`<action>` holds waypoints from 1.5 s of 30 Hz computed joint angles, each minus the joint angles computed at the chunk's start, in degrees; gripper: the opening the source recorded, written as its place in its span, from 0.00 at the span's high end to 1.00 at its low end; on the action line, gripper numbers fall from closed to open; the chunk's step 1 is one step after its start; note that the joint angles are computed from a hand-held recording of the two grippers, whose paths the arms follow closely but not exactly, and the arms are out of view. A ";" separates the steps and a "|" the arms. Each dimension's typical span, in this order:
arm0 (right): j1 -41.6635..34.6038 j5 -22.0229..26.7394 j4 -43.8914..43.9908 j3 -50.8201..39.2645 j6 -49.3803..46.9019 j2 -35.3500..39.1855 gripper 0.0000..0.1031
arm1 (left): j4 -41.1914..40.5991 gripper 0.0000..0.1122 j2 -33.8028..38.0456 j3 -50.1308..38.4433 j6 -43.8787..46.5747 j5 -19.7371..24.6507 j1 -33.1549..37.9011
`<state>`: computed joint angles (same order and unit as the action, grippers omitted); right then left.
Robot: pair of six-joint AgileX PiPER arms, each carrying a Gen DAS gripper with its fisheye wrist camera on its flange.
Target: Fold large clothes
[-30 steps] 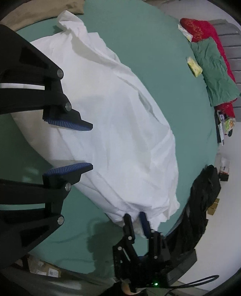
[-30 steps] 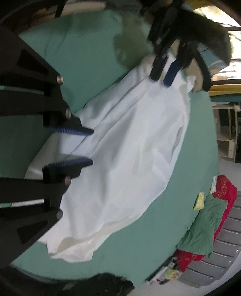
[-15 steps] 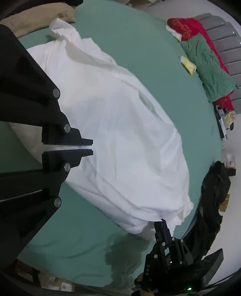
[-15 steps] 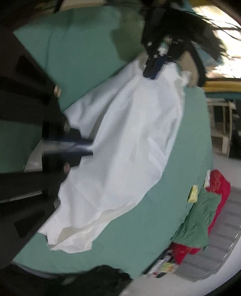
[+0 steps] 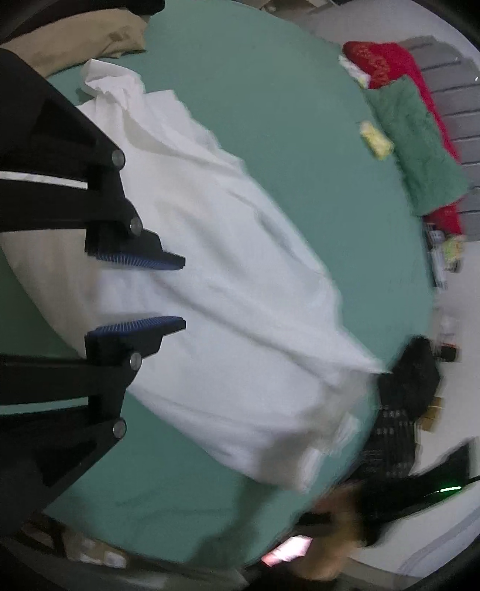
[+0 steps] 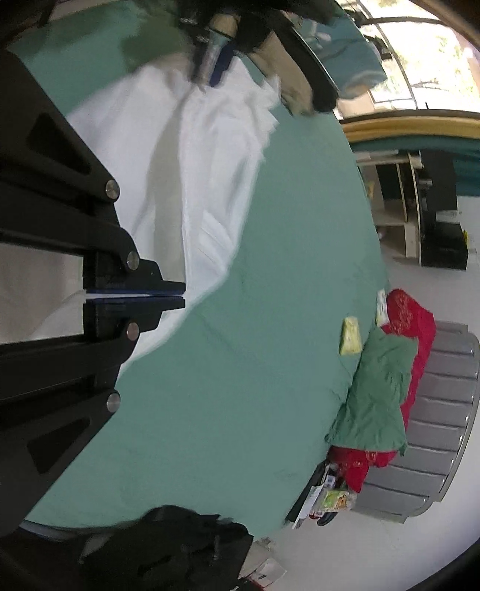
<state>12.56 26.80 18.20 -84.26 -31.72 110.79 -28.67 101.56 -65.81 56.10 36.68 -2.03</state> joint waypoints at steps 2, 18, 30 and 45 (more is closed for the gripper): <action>-0.26 3.12 -1.88 -6.02 1.96 3.57 0.99 | 3.94 0.75 3.02 -2.53 -2.94 0.42 -0.20; -3.03 16.27 -13.30 -28.84 18.20 17.33 0.90 | 24.97 0.69 17.69 -24.93 -26.03 2.48 -3.08; -18.25 21.55 20.43 -0.02 -6.16 0.87 0.15 | 25.80 0.68 16.60 -27.30 -31.27 1.96 3.05; -12.95 17.10 -1.48 -18.21 18.34 17.44 0.15 | 18.27 0.68 19.75 -25.91 -32.38 2.95 10.06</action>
<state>-0.39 43.90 16.72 -102.47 -13.39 128.23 -10.40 121.31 -91.72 23.73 39.63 8.03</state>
